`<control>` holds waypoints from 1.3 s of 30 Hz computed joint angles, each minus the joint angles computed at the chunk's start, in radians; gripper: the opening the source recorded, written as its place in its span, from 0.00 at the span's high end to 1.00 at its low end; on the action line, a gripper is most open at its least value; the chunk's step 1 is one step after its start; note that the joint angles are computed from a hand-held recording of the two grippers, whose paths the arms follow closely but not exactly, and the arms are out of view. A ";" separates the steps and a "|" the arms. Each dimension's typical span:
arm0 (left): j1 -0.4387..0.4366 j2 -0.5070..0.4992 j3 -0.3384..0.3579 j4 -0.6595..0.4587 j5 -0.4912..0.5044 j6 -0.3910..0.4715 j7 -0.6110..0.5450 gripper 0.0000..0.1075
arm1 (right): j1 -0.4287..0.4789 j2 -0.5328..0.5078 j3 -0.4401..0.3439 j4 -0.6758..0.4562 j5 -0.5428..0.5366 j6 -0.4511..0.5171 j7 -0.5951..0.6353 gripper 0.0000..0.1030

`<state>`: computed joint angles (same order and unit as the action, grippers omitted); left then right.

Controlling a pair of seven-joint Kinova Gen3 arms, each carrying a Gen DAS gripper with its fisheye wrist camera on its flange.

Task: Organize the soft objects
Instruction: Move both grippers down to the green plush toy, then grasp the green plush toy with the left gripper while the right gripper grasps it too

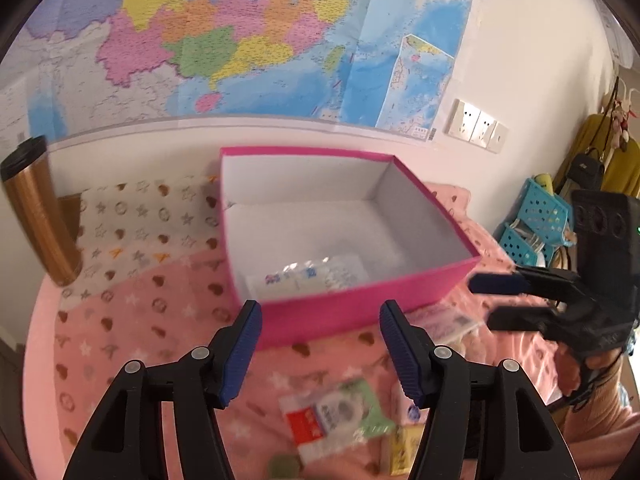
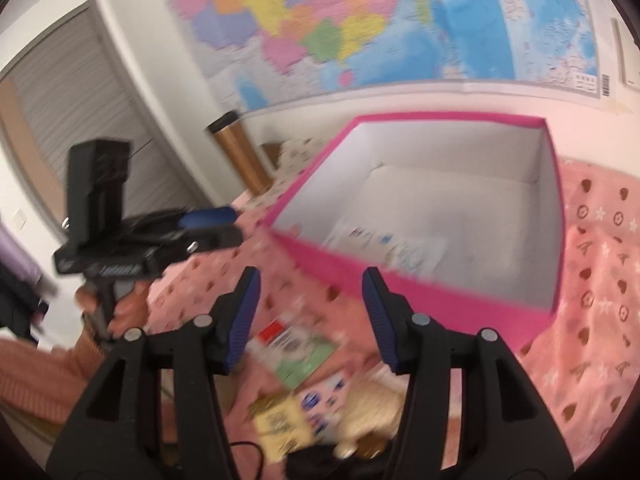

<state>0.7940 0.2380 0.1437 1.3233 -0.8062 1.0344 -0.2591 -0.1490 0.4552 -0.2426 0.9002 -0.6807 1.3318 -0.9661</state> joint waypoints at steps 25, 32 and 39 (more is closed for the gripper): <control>-0.024 -0.151 0.143 0.388 -0.022 -0.071 0.401 0.42 | -0.197 -0.089 -0.004 0.368 0.097 -0.032 0.147 0.46; -0.048 -0.170 0.154 0.422 -0.024 -0.129 0.408 0.42 | -0.146 -0.069 -0.007 0.323 0.023 -0.007 0.147 0.51; -0.081 -0.173 0.158 0.441 -0.027 -0.207 0.371 0.42 | -0.097 -0.019 0.001 0.229 -0.029 0.023 0.092 0.52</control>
<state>0.7126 0.0647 0.3015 1.7639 -0.8329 0.8273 0.1120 -0.2463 0.4365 -0.2420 1.1291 -0.7098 1.3552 -0.8740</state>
